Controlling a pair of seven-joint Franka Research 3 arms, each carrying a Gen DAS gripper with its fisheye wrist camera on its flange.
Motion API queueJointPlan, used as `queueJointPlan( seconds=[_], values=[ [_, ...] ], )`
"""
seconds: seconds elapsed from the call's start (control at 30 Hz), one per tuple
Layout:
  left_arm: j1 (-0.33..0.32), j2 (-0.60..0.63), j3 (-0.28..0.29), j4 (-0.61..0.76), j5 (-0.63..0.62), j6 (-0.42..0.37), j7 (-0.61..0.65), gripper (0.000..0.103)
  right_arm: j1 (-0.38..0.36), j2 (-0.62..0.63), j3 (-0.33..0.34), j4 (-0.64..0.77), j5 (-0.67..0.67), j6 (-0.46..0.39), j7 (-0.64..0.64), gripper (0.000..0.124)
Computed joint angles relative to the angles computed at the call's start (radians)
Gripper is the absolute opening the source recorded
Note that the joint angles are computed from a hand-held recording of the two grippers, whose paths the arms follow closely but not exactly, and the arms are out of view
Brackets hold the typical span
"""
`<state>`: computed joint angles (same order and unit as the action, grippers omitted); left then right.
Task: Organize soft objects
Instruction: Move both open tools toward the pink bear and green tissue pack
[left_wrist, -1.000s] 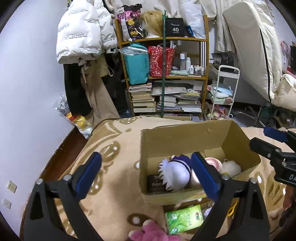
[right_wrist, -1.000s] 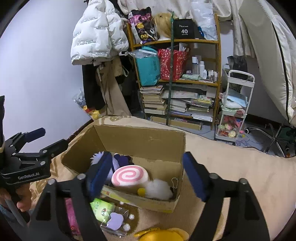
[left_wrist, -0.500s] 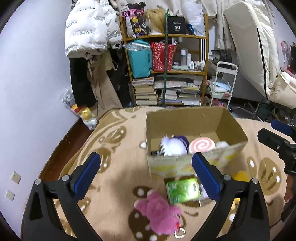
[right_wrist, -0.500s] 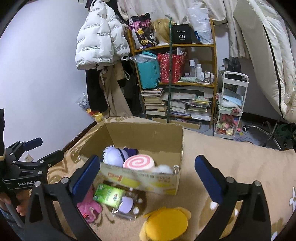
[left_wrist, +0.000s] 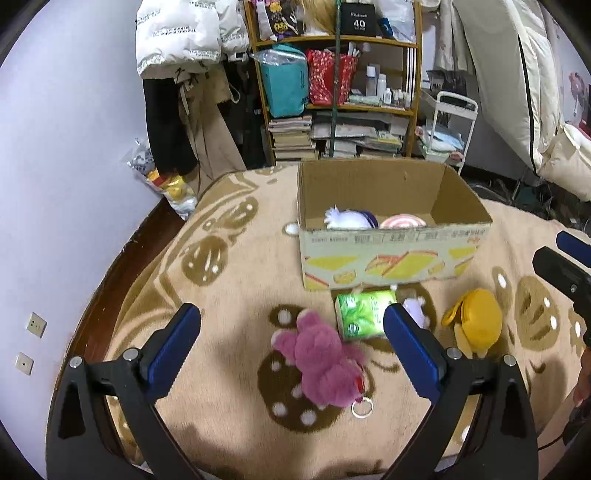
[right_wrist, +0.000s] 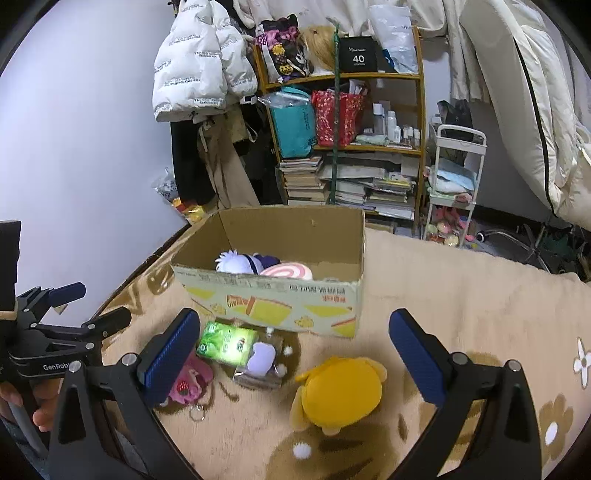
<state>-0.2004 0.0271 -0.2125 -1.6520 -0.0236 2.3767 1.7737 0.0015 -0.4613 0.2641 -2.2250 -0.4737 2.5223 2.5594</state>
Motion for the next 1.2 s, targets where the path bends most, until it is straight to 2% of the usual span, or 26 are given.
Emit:
queueJointPlan(
  seconds=[0.3, 0.7, 0.97, 1.2],
  values=[
    [0.003, 0.053, -0.002, 0.041, 0.019, -0.069, -0.027, 0.098, 0.015, 0.031, -0.013, 0.004, 0.023, -0.039, 0.006, 0.103],
    [-0.008, 0.196, -0.008, 0.190, 0.092, -0.230, -0.119, 0.098, 0.053, 0.105, -0.080, 0.018, 0.122, -0.091, 0.000, 0.103],
    [-0.018, 0.285, -0.016, 0.289, 0.094, -0.332, -0.149, 0.098, 0.063, 0.126, -0.108, 0.008, 0.165, -0.097, 0.025, 0.103],
    [-0.031, 0.336, -0.018, 0.343, 0.102, -0.406, -0.153, 0.098, 0.083, 0.160, -0.143, 0.006, 0.256, -0.095, -0.025, 0.103]
  ],
)
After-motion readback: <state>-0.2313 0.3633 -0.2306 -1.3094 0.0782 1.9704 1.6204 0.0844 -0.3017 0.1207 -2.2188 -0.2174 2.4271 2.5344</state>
